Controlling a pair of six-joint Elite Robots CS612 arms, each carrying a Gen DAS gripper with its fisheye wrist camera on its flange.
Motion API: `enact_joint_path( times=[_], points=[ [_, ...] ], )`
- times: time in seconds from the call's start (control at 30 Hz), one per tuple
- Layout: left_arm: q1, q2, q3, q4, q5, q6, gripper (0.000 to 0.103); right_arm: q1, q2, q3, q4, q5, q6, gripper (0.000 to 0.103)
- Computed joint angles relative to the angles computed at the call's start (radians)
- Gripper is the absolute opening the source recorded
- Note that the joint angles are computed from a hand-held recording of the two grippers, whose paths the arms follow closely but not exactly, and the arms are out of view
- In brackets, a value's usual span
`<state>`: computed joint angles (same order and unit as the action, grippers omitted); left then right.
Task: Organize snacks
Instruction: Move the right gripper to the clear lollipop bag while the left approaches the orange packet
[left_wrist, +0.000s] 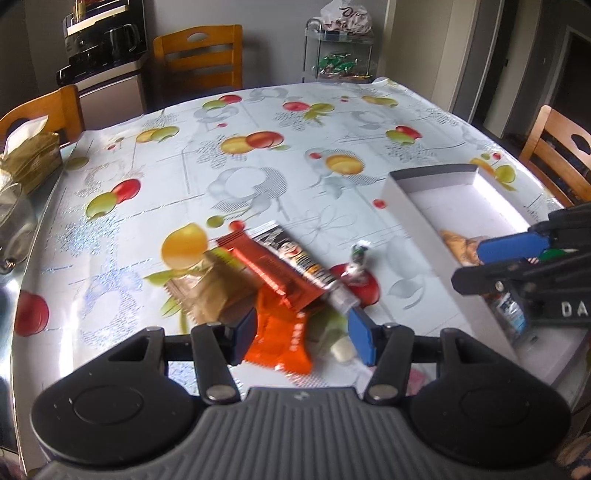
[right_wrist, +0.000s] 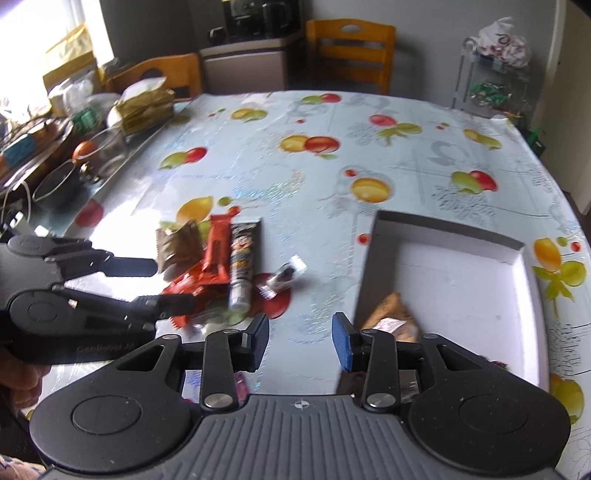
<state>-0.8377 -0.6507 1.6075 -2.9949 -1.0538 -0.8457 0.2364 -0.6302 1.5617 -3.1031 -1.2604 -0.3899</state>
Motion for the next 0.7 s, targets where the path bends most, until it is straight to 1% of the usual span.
enact_joint_path(
  times=[0.1,0.37,0.7],
  points=[
    [0.005,0.0,0.01,0.0,-0.01,0.001,0.054,0.008,-0.001,0.004,0.013,-0.001,-0.011,0.041],
    [0.02,0.011,0.012,-0.014,-0.053,0.04,0.054,0.019,-0.002,0.007,0.026,-0.014,-0.006,0.043],
    [0.041,0.038,-0.015,-0.028,-0.101,0.109,0.054,0.034,0.003,0.0,0.068,-0.025,-0.017,0.044]
  ],
)
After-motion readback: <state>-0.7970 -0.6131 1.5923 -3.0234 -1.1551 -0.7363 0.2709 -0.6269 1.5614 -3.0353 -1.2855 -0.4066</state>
